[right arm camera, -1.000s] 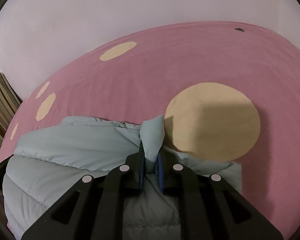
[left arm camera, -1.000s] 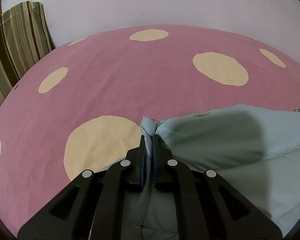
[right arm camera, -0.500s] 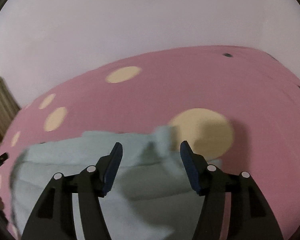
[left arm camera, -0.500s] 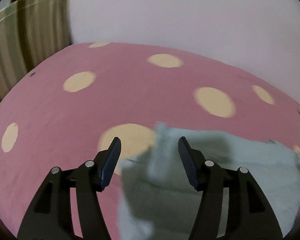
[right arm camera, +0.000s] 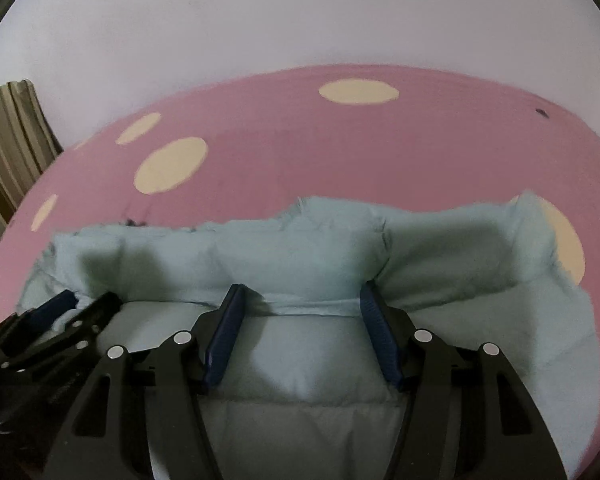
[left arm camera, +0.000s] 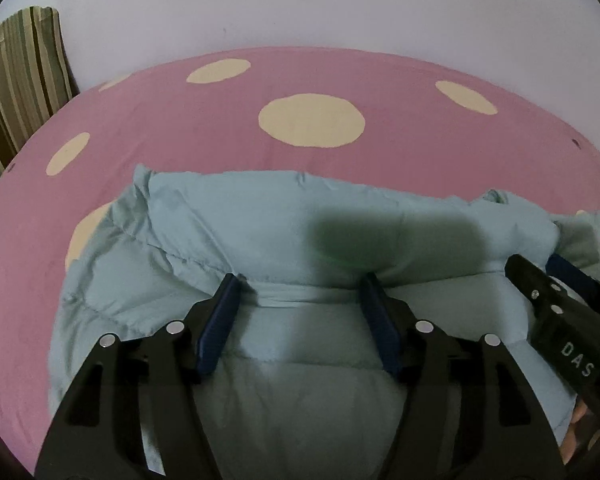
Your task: Fold large clothes
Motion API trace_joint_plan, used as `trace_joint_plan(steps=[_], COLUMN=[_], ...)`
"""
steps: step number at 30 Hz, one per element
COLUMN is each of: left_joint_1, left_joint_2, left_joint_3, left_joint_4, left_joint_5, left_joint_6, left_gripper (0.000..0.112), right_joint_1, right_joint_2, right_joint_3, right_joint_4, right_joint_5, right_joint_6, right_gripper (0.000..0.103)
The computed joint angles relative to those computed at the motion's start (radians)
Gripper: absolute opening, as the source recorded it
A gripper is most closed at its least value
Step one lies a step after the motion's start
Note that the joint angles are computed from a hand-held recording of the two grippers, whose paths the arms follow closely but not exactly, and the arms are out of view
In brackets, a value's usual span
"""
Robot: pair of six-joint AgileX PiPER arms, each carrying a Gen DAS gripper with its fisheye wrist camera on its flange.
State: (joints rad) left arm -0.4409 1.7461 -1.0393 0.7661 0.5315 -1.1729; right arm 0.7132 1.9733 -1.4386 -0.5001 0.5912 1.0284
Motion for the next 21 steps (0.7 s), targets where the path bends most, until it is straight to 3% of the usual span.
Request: trace_joint_plan(steps=[6,11,17,21], left_joint_1=[-0.008,-0.015,-0.082,-0.120], left_joint_2=[0.039,-0.036,-0.244,-0.196], left_joint_3=[0.024,0.018,0.192,0.213], left_joint_4=[0.121,0.015,0.071,0.146], left_joint_5=[-0.032,0.031,0.027,0.033], left_joint_6=[-0.117,-0.013,-0.159,-0.227], left_gripper=[0.065,0.065,0.065,0.066], right_joint_1=[0.033,0.026,0.119,0.173], right_joint_2=[0.061,0.045,-0.102,-0.041], right_joint_3=[-0.029,-0.037,0.162,0.169], right_joint_4=[-0.109,-0.076,-0.250,-0.361], right_joint_5=[0.034,0.048,-0.023,0.005], right_joint_6=[0.078,0.042,0.277,0.379], right_gripper=[0.060,0.060,0.060,0.060])
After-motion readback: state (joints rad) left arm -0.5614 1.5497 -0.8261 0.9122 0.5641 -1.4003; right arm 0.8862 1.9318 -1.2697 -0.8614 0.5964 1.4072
